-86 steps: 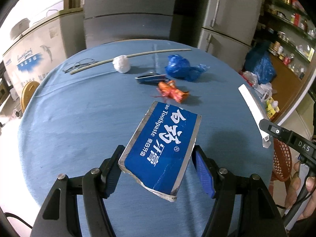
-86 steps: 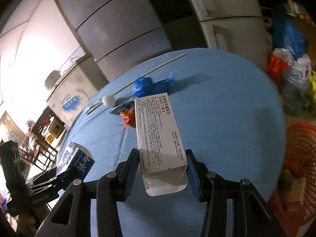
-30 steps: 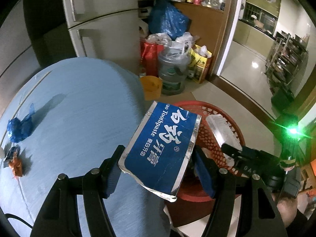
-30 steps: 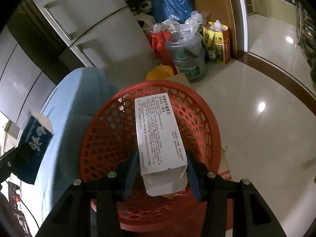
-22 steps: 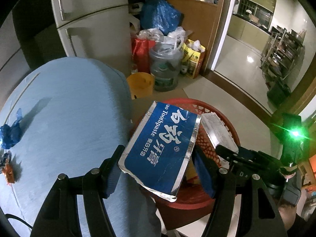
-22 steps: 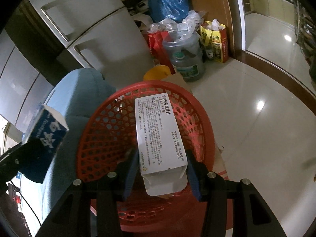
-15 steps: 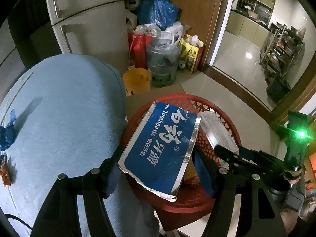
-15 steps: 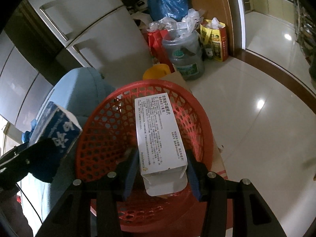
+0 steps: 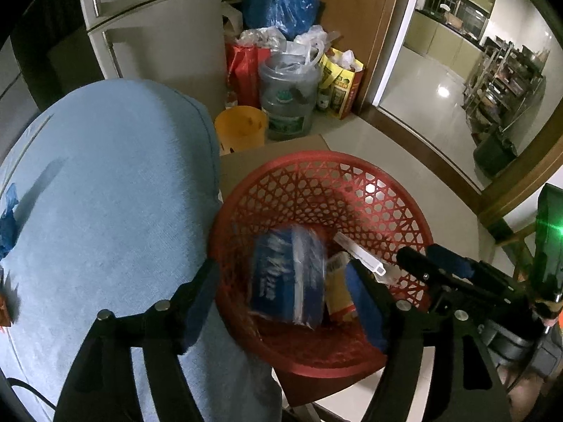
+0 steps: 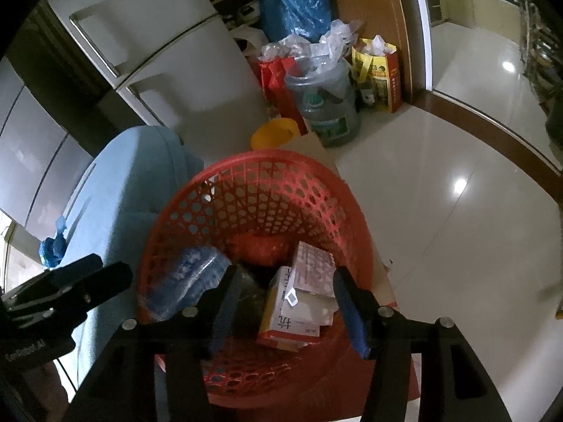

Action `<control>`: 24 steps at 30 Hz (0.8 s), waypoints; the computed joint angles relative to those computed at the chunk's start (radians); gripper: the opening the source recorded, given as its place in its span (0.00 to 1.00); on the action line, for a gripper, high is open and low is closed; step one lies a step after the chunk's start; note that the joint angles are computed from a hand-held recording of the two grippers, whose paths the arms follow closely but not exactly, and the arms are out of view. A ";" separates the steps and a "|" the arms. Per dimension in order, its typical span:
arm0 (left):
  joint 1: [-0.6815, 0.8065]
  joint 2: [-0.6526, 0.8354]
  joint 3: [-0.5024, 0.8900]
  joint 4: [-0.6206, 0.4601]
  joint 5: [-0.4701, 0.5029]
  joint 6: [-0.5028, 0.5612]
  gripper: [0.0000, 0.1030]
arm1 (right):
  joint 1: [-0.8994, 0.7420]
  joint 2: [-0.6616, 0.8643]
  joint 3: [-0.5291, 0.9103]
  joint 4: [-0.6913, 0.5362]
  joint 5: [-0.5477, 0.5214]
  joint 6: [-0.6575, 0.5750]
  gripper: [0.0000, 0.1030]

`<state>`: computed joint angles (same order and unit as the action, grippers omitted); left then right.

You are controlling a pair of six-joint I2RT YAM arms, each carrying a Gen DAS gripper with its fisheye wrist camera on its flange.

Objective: Collect trash
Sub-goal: 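Move both open tools back over the table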

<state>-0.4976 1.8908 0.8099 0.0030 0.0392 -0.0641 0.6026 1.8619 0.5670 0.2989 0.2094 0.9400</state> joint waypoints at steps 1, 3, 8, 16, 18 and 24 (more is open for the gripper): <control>0.006 -0.009 -0.009 0.004 0.007 -0.001 0.76 | 0.002 -0.004 0.005 -0.011 0.003 0.002 0.57; 0.027 -0.032 -0.026 0.006 0.037 -0.003 0.77 | 0.009 -0.020 0.008 -0.028 0.011 0.005 0.57; 0.099 -0.113 -0.074 -0.001 0.110 0.009 0.78 | 0.041 -0.047 0.035 -0.077 0.039 0.004 0.57; 0.431 -0.302 -0.208 -0.009 0.190 0.093 0.78 | 0.113 -0.026 0.135 -0.145 0.070 0.002 0.57; 0.544 -0.329 -0.230 -0.011 0.227 0.128 0.78 | 0.142 -0.003 0.186 -0.165 0.068 -0.009 0.57; 0.962 -0.326 -0.264 -0.001 0.337 0.272 0.79 | 0.236 0.107 0.421 -0.258 0.047 -0.082 0.57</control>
<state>0.4646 1.5651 0.5462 0.0025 0.3761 0.2076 0.8389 1.9687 0.9878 0.0411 0.2560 0.8581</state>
